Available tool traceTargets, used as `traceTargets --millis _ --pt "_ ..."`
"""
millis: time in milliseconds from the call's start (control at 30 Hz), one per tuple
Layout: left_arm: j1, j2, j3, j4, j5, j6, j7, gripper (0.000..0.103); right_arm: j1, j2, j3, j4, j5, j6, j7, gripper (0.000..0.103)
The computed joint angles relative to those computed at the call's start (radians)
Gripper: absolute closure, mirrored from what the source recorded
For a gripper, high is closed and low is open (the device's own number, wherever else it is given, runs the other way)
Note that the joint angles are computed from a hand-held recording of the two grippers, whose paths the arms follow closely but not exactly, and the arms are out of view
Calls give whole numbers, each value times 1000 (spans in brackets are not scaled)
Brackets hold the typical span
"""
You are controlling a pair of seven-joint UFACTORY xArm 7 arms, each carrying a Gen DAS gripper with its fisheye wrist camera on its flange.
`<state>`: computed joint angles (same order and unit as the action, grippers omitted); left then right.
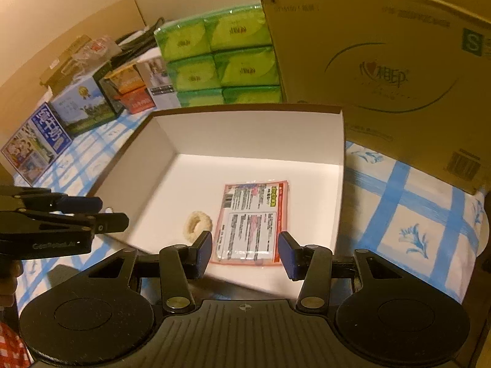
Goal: Organize soft objects
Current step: 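Withdraw both grippers from the box back toward the pile of soft items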
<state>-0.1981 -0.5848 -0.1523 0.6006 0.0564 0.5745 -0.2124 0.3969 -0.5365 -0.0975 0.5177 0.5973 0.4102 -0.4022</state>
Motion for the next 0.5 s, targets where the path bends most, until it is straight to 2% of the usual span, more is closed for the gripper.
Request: traceTargets --millis 167,500 --pt "-36 -145 13 -54 -46 56 -6 56 -19 -153 5 -69 -34 60 28 55" --pt "-72 -494 -34 -194 -62 211 -63 56 -40 -484 7 -212 -120 223 134 55"
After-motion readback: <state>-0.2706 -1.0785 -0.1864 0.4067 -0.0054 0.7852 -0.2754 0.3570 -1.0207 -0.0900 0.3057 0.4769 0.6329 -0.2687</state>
